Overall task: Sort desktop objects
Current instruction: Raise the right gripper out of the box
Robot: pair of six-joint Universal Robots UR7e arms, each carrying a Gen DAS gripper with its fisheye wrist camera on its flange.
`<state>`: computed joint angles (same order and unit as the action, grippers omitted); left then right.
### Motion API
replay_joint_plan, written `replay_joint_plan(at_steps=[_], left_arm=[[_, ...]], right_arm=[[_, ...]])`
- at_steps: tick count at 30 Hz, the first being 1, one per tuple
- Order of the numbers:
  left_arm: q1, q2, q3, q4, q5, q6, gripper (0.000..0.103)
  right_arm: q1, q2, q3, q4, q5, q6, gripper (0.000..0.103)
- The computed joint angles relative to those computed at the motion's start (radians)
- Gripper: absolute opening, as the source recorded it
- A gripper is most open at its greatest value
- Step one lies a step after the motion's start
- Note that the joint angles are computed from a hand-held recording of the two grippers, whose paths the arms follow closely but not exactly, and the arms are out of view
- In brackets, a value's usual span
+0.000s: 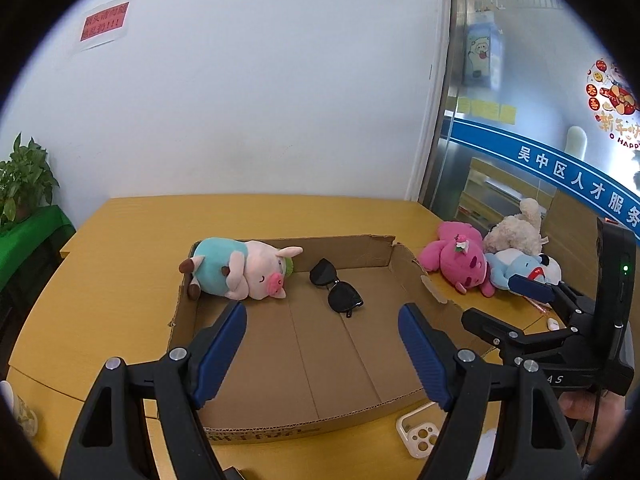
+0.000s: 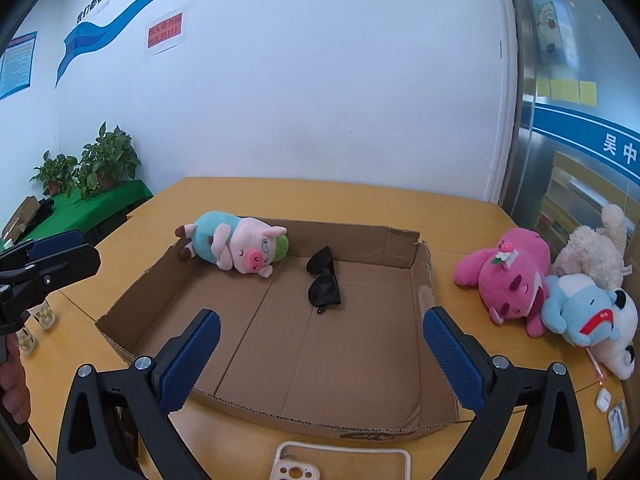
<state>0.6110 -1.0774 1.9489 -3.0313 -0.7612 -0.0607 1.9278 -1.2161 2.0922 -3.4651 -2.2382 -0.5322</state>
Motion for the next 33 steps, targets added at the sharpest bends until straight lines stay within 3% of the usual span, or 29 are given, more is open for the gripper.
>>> replay_joint_plan(at_steps=[5,17,26,33], left_arm=[[-0.020,0.008,0.032,-0.043,0.042,0.000,0.078],[-0.011,0.019,0.023,-0.002,0.022,-0.030,0.078],[0.006,0.033,0.006,0.038,-0.033,-0.057,0.078],[0.012,0.044,-0.002,0.068,-0.065,-0.075,0.078]], right_arm=[[0.004,-0.007,0.020,-0.014,-0.005,-0.003,0.103],[-0.008,-0.021,0.035,-0.017,0.007,0.001,0.103],[-0.021,-0.014,0.039,-0.031,-0.003,-0.028,0.103],[-0.045,-0.039,0.055,0.018,0.038,-0.008,0.103]])
